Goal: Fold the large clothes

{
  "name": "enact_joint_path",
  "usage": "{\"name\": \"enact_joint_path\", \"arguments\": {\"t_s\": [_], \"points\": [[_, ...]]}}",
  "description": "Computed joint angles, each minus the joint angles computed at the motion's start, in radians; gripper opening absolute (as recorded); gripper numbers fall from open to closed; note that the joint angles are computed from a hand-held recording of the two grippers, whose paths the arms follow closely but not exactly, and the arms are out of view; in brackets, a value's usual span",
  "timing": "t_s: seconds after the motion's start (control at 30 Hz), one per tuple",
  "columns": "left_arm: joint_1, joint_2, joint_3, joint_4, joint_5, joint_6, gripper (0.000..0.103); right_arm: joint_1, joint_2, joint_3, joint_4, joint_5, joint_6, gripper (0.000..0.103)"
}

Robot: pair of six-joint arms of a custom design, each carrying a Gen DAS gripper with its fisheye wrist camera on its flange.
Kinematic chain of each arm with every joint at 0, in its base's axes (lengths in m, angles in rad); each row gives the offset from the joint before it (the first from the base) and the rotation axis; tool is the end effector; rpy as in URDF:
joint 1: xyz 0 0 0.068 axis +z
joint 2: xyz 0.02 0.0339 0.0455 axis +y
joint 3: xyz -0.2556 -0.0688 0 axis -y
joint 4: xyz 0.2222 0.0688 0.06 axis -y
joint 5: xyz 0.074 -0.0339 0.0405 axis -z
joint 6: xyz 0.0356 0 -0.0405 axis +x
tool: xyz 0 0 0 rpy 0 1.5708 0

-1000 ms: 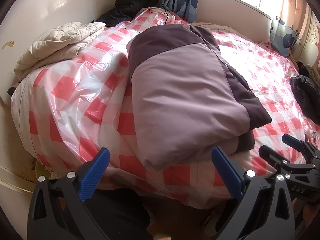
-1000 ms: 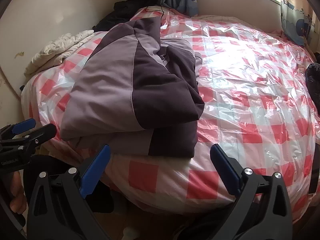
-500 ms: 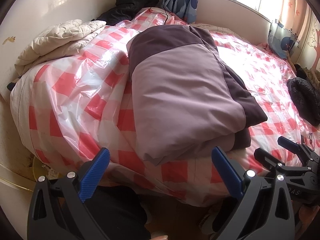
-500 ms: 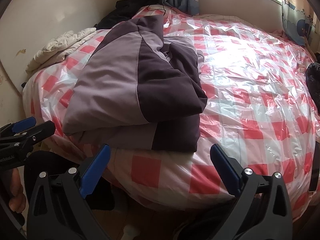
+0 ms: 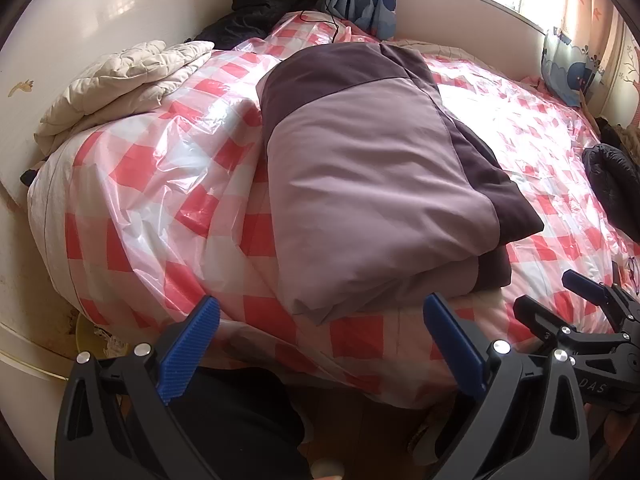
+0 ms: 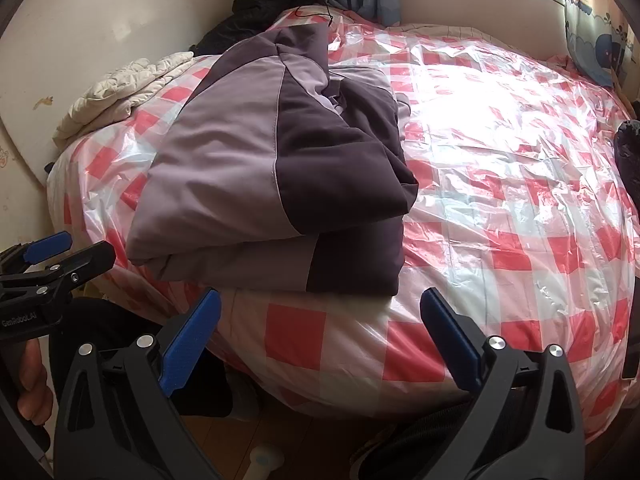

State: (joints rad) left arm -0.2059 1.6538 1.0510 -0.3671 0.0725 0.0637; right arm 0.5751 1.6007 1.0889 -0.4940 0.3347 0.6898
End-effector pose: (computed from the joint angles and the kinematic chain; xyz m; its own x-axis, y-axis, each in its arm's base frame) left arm 0.3129 -0.0680 0.2013 -0.7902 0.2299 -0.5680 0.2949 0.9552 -0.0236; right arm 0.2651 0.1579 0.2216 -0.7797 0.2109 -0.5896 0.1686 0.9775 0.1267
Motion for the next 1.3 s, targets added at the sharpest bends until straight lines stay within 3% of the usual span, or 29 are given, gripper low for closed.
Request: {"name": "enact_joint_path", "arguments": {"t_s": [1.3], "points": [[-0.033,0.077,0.051,-0.024,-0.004,-0.012,0.098,-0.058,0.026,-0.052,0.066,-0.074,-0.019,0.096]]}}
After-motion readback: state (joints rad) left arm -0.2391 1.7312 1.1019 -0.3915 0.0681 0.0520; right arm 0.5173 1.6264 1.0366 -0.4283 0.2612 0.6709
